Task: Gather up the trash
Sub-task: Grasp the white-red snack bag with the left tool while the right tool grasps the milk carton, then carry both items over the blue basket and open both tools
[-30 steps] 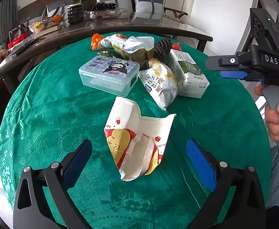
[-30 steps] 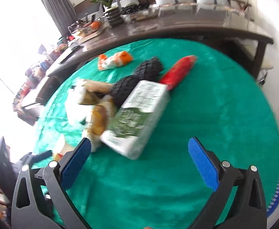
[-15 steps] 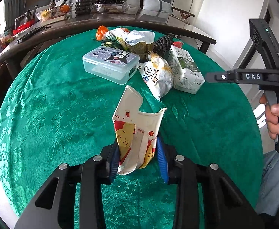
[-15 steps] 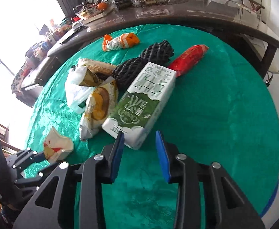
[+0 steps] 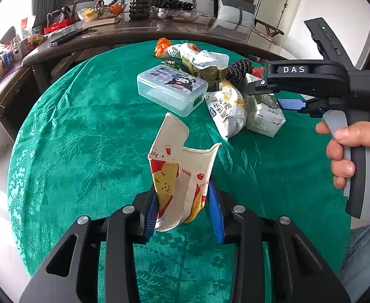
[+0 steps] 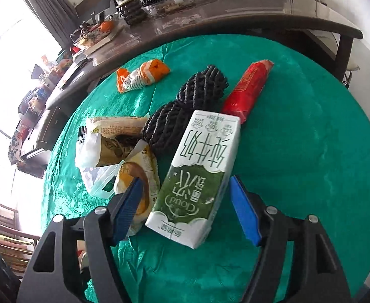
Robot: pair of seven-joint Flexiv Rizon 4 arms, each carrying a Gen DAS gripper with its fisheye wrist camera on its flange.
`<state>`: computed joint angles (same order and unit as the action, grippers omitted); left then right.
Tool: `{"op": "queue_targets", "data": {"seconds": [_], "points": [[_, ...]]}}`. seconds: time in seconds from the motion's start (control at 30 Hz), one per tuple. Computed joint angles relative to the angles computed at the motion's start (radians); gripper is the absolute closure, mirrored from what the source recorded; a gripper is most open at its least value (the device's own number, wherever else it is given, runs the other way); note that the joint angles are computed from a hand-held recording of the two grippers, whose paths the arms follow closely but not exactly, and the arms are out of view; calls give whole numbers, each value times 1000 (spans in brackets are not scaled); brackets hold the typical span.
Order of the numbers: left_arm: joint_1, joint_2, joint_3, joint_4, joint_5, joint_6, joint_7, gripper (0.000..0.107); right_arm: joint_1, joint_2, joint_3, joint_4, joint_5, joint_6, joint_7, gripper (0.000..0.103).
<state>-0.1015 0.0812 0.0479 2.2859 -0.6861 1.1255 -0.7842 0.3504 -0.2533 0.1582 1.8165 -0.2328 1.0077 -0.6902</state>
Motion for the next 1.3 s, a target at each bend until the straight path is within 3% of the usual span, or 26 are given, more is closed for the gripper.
{"op": "queue_targets", "data": {"seconds": [0.07,0.1,0.3,0.47,0.6,0.73,0.83,0.9,0.93,0.97,1.0,1.03,1.3], "points": [[1,1,-1,1,7,-3,-9,71,6,3,-3,4,-27,-19,-14,38],[-2,5,0,5,1,-5,-5,71,3,13,-3,15,-36,-21,-27,45],[-23,19,-2,20,-50,-27,21,71,-48,135,37,111,56,-71,-218,48],[-42,26,-4,31,-94,-32,66,61,-45,258,61,179,114,-200,-381,48],[-42,24,0,32,-120,-52,111,56,-34,277,60,214,117,-218,-382,46],[-31,32,9,27,-128,-81,126,49,-34,259,50,213,115,-182,-352,32],[-26,29,6,20,-123,-83,128,49,-30,235,46,198,97,-181,-338,32],[-21,26,5,11,-107,-97,117,57,-31,234,43,202,66,-175,-309,35],[-19,26,6,8,-106,-108,117,65,-34,242,43,209,60,-165,-303,49],[-18,27,6,6,-105,-117,119,69,-38,253,43,215,71,-160,-310,49],[-17,29,6,5,-104,-126,120,90,-41,265,44,222,78,-150,-316,50],[-14,29,6,2,-92,-135,113,98,-44,273,44,228,75,-146,-317,51],[-30,39,-8,-2,-93,-139,72,100,-52,343,47,263,126,-99,-353,51]]}}
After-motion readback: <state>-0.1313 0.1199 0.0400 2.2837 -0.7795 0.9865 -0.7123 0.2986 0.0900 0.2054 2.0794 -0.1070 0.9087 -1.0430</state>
